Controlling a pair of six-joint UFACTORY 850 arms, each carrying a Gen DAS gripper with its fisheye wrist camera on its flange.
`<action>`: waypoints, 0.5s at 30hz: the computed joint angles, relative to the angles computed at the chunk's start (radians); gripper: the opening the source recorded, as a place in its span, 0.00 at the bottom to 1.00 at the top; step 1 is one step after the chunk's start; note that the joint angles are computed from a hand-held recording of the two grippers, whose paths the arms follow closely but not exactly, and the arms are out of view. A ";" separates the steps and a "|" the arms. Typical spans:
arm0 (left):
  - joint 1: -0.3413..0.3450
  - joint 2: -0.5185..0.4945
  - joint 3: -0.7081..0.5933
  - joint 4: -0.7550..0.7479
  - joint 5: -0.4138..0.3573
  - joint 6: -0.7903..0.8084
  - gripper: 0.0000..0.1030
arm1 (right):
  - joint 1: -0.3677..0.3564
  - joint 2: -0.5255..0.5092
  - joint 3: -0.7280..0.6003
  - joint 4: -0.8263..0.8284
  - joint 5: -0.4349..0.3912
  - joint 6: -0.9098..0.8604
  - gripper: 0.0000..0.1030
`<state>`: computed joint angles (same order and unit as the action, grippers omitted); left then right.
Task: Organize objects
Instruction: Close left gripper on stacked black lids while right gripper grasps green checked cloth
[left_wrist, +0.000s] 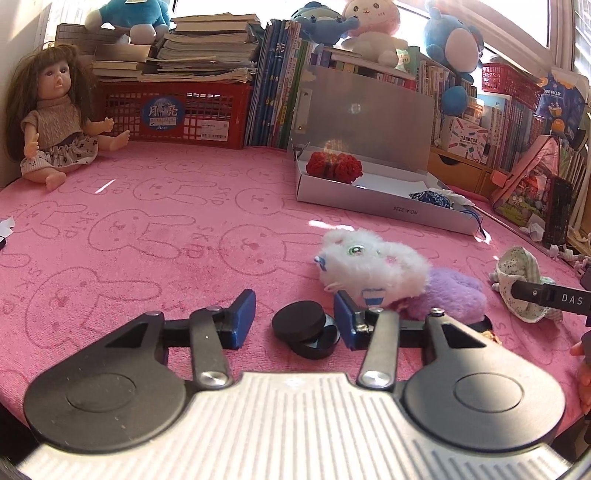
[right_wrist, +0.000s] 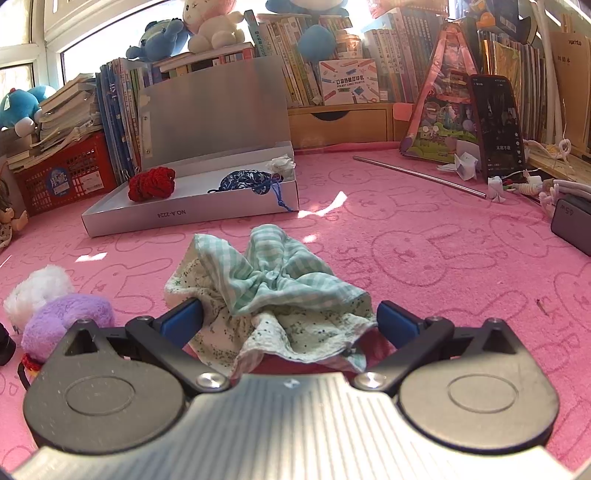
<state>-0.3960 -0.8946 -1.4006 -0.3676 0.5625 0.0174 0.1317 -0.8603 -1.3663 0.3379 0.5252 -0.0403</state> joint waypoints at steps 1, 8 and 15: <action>0.001 -0.001 -0.001 -0.001 -0.004 -0.003 0.51 | 0.000 0.000 0.000 0.002 0.000 -0.002 1.00; 0.007 -0.007 -0.010 0.023 -0.025 -0.059 0.47 | 0.000 0.000 0.000 0.001 0.000 -0.001 1.00; 0.008 -0.008 -0.012 0.046 -0.026 -0.089 0.39 | 0.001 0.000 0.000 0.002 0.000 -0.002 1.00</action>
